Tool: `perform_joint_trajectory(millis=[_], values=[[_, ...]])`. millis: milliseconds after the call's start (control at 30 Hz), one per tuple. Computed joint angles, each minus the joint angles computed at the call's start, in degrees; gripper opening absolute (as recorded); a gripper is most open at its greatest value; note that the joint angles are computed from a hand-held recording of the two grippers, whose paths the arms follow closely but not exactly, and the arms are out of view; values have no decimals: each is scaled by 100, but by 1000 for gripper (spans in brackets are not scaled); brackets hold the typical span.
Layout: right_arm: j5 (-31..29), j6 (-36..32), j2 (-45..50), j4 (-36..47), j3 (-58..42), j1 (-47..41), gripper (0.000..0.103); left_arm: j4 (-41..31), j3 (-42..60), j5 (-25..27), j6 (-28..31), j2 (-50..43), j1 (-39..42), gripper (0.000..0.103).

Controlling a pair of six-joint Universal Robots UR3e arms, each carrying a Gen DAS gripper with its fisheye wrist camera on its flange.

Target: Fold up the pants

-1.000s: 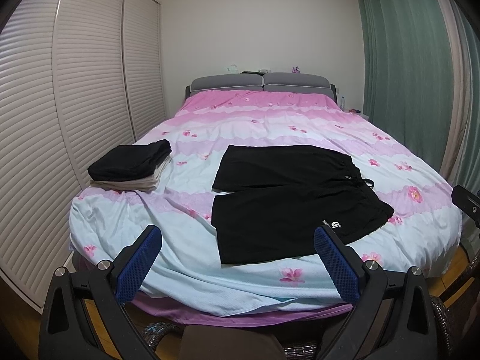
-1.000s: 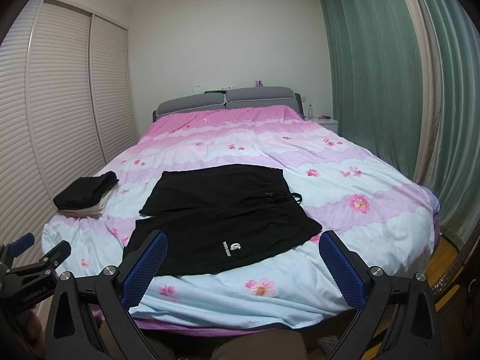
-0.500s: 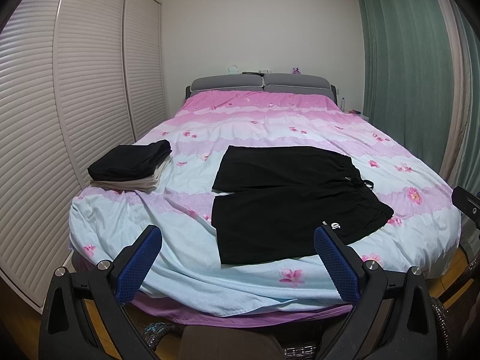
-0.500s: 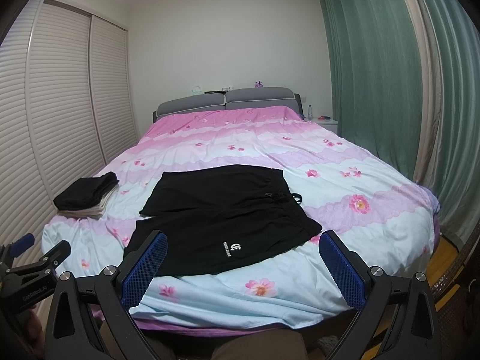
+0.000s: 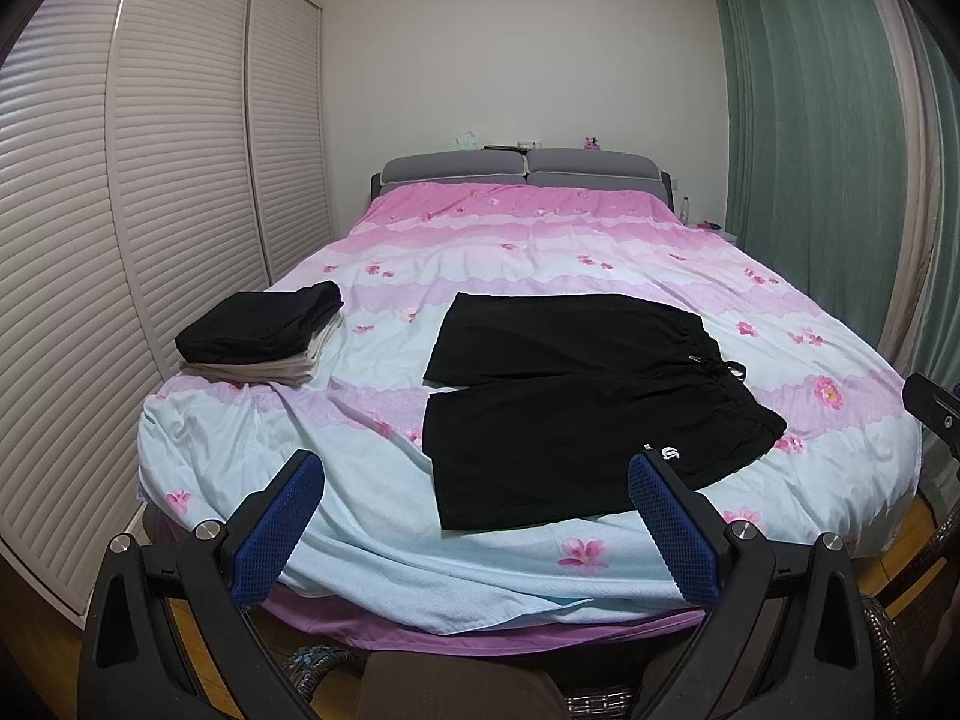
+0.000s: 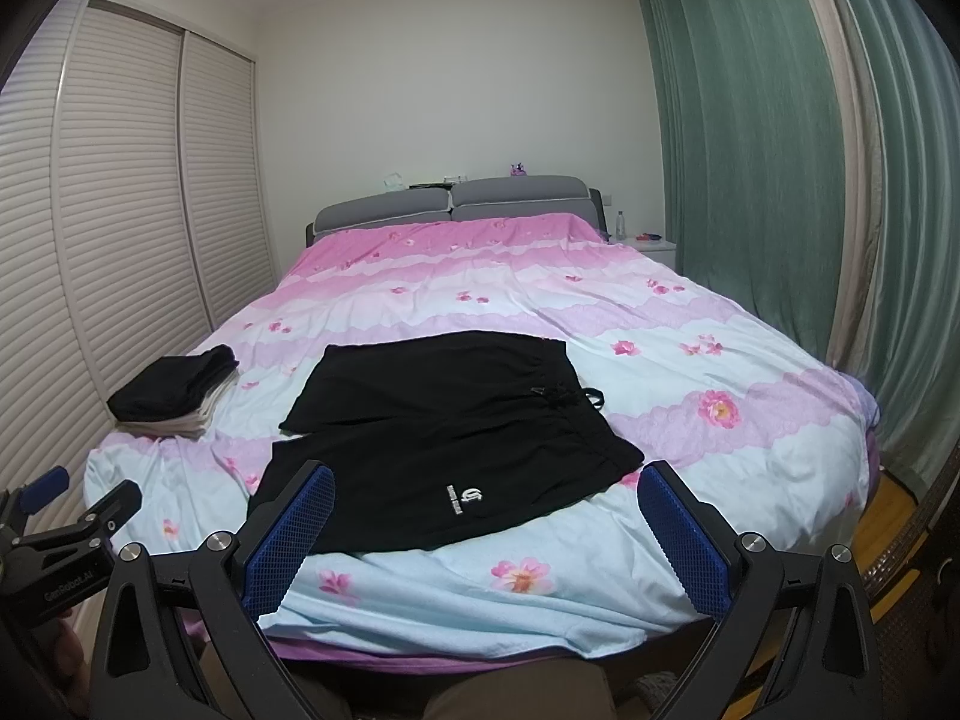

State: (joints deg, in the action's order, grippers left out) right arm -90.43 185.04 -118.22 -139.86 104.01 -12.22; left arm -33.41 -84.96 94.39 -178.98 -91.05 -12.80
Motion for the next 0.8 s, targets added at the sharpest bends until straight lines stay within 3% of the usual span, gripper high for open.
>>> perform_joint_trajectory(millis=[800], values=[[10,-33,-48,-23,42,-32,103,-40,61,11,-28,-58,-19,103]])
